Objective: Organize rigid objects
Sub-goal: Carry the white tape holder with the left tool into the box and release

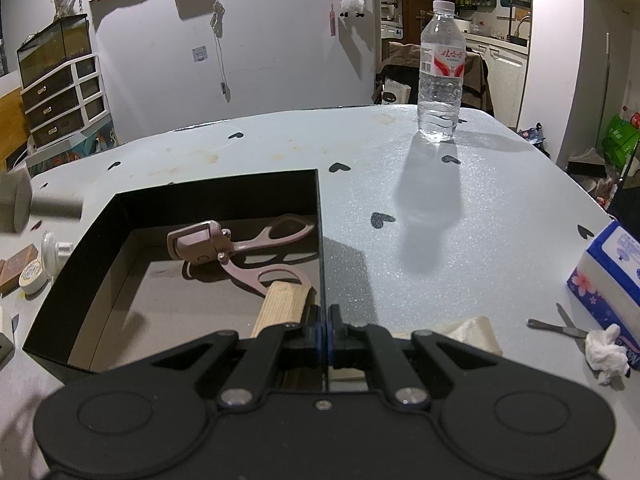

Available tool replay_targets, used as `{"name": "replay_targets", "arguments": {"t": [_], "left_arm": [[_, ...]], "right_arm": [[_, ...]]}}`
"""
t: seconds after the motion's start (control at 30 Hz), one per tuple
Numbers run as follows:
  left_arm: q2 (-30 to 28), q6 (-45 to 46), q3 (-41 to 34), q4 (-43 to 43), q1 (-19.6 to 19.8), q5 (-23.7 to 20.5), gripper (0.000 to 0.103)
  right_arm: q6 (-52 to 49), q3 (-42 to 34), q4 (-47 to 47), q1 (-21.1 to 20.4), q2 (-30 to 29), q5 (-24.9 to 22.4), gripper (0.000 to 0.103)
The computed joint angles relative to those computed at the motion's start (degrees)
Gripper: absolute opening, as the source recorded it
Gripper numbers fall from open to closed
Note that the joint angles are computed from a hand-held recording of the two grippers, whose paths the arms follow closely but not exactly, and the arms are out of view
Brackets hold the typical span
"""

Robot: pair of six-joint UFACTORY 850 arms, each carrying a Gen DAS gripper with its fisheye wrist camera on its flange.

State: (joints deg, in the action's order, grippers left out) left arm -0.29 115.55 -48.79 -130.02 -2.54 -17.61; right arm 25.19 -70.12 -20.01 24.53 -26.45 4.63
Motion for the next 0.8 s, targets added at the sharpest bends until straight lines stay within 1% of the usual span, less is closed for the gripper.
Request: {"name": "replay_targets", "arguments": {"t": [0.07,0.2,0.27,0.3,0.33,0.4,0.53,0.6,0.63,0.73,0.8], "left_arm": [[-2.12,-5.87,-1.97,7.11,-0.58,-2.10,0.022],[-8.36,-20.75,-7.48,23.80,-2.03,-4.34,0.022],[-11.83,-28.58,-10.44,32.15,-2.07,-7.09,0.022],[-13.55,-31.81,-11.81,35.62,-1.87,-9.26,0.022],[-15.19,-34.36,-13.01,37.91,-1.59,-11.24,0.022],[-17.72,-37.42,-14.81,40.71,-1.45,-12.70,0.022],[-21.47,-42.79,-18.09,46.26,-1.23,-12.17,0.022],[-22.59,-43.53,-19.12,47.31,-1.07,-11.92,0.024],[-22.28,-44.08,-19.01,48.64,-1.32,-9.73,0.026],[-22.15,-45.34,-19.26,52.88,-2.70,-3.15,0.028],[-22.03,-46.94,-19.25,55.64,-3.06,-0.80,0.029]], "right_arm": [[0.49,-0.01,-0.49,-0.03,-0.02,0.02,0.003],[0.89,-0.01,-0.87,-0.01,0.00,0.01,0.003],[0.52,-0.02,-0.55,-0.01,0.00,-0.03,0.003],[0.52,-0.02,-0.55,-0.01,0.00,-0.03,0.003],[0.52,-0.02,-0.55,-0.01,0.00,-0.03,0.003],[1.09,-0.09,-1.13,0.00,-0.03,-0.13,0.003],[0.19,-0.09,-0.32,0.03,-0.01,-0.29,0.003],[0.22,-0.08,-0.35,0.04,0.01,-0.31,0.003],[0.02,-0.09,-0.16,0.05,0.01,-0.34,0.003],[-0.01,-0.08,-0.09,0.06,0.02,-0.32,0.003],[-0.03,-0.07,-0.07,0.05,0.03,-0.32,0.003]]}}
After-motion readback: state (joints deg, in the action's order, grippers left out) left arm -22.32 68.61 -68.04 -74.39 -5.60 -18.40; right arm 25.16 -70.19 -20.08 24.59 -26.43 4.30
